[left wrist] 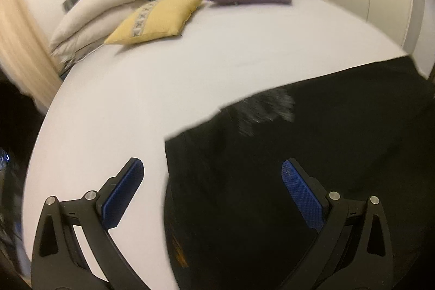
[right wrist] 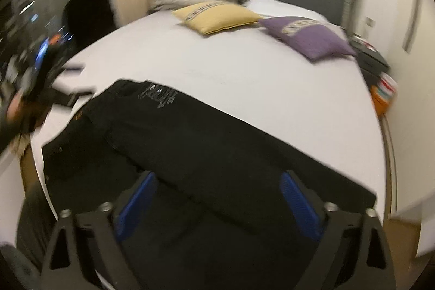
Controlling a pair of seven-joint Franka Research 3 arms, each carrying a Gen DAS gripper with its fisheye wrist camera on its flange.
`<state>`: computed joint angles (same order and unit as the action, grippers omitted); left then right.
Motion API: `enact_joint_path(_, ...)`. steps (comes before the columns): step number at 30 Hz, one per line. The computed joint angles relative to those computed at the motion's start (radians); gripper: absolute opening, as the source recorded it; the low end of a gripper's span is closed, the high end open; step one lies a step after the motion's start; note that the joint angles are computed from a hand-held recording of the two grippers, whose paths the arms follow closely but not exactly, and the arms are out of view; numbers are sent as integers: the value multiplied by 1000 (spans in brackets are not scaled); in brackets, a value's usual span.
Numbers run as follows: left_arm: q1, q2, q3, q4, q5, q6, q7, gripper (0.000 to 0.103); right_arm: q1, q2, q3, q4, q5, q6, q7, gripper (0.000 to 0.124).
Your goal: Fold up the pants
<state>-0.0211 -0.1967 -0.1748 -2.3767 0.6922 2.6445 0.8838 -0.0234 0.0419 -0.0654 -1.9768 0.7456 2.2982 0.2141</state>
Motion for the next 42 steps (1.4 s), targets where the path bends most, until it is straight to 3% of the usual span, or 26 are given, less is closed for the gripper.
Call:
enact_joint_path(2, 11, 103, 34, 88, -42, 13, 142, 103, 4, 75, 8, 72, -23, -16, -24, 84)
enact_joint_path(5, 22, 259, 61, 233, -181, -8, 385, 103, -12, 235, 27, 260, -64, -123, -24, 84)
enact_joint_path(11, 84, 478, 30, 448, -472, -95, 766, 102, -45, 475, 72, 554, -150, -234, 37, 84)
enact_joint_path(13, 109, 534, 11, 510, -554, -159, 859, 90, -51, 539, 88, 636, -169, -261, 65, 84)
enact_joint_path(14, 121, 555, 3, 535, -595, -190, 899, 86, -56, 572, 95, 684, -178, -284, 76, 84)
enact_joint_path(17, 134, 606, -2, 588, -658, -227, 950, 84, -64, 644, 116, 790, -203, -339, 97, 84)
enact_joint_path(24, 170, 687, -17, 698, -773, -320, 1040, 74, -47, 687, 128, 848, -267, -375, 110, 84)
enact_joint_path(25, 169, 702, -16, 721, -776, -337, 1045, 65, -45, 687, 129, 850, -271, -378, 110, 83)
enact_joint_path(26, 170, 711, -18, 736, -784, -346, 1050, 47, -43, 689, 130, 853, -274, -378, 110, 83)
enact_joint_path(27, 173, 724, -20, 757, -804, -360, 1058, 37, -40, 701, 131, 872, -279, -381, 114, 83)
enact_joint_path(29, 163, 734, -14, 766, -802, -356, 1052, 23, -38, 715, 135, 893, -282, -384, 113, 83)
enact_joint_path(32, 157, 712, -18, 715, -791, -292, 1050, 14, -31, 717, 134, 892, -294, -376, 115, 79)
enact_joint_path(35, 146, 656, -16, 606, -774, -151, 1048, 7, -22, 727, 132, 901, -312, -378, 116, 76)
enact_joint_path(37, 123, 607, -4, 519, -731, -37, 1028, 6, -19, 738, 133, 921, -324, -398, 111, 72)
enact_joint_path(41, 111, 535, 8, 421, -652, 93, 996, 6, -11, 770, 139, 977, -335, -434, 113, 72)
enact_joint_path(42, 82, 511, 39, 383, -625, 148, 962, 6, -8, 785, 142, 1005, -338, -452, 113, 72)
